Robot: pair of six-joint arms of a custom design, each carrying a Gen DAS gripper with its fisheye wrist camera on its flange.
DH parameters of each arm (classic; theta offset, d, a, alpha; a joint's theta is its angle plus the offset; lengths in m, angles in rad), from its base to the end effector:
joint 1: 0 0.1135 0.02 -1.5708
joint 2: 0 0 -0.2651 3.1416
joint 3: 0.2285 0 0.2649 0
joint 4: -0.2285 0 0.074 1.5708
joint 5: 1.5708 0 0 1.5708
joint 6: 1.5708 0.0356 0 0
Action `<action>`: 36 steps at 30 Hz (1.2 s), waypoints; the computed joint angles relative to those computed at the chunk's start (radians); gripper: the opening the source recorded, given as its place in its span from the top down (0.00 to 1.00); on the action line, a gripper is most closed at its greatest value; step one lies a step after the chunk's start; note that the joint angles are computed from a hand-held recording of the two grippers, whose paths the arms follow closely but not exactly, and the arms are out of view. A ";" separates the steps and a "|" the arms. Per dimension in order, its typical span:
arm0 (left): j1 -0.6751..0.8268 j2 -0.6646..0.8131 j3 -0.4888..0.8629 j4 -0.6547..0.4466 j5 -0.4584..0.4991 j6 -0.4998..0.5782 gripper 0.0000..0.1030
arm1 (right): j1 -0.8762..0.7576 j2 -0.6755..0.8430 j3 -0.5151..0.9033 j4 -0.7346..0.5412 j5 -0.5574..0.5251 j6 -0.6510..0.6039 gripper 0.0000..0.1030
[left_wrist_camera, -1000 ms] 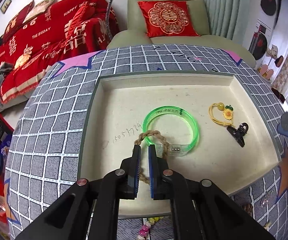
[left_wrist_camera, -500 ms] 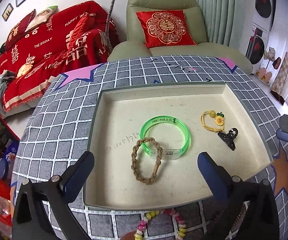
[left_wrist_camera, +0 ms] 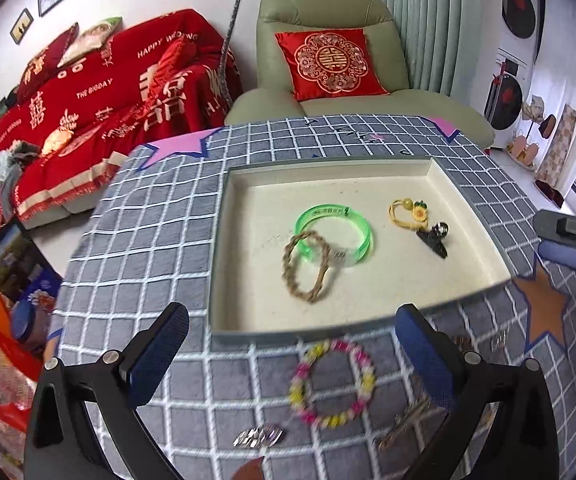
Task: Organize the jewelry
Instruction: 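Withdraw both tools from the tray toward the remaining jewelry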
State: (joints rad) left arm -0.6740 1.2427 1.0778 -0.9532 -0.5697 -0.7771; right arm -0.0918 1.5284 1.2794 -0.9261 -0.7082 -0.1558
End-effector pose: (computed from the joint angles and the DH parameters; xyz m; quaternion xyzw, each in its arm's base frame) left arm 0.2030 -0.1375 0.2878 -0.1112 0.9307 0.0620 0.3428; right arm 0.3134 -0.0056 0.2797 -0.0975 0.9170 0.3146 0.2249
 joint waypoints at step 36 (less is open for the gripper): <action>-0.332 -0.305 -0.289 -0.316 0.004 -0.509 0.00 | -0.012 -0.342 -0.333 -0.114 0.253 -0.252 0.15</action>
State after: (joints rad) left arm -1.0059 0.9375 0.7885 -1.2695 -0.5654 -1.2866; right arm -0.1041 1.1869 0.9460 -1.0397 -0.4555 -0.4074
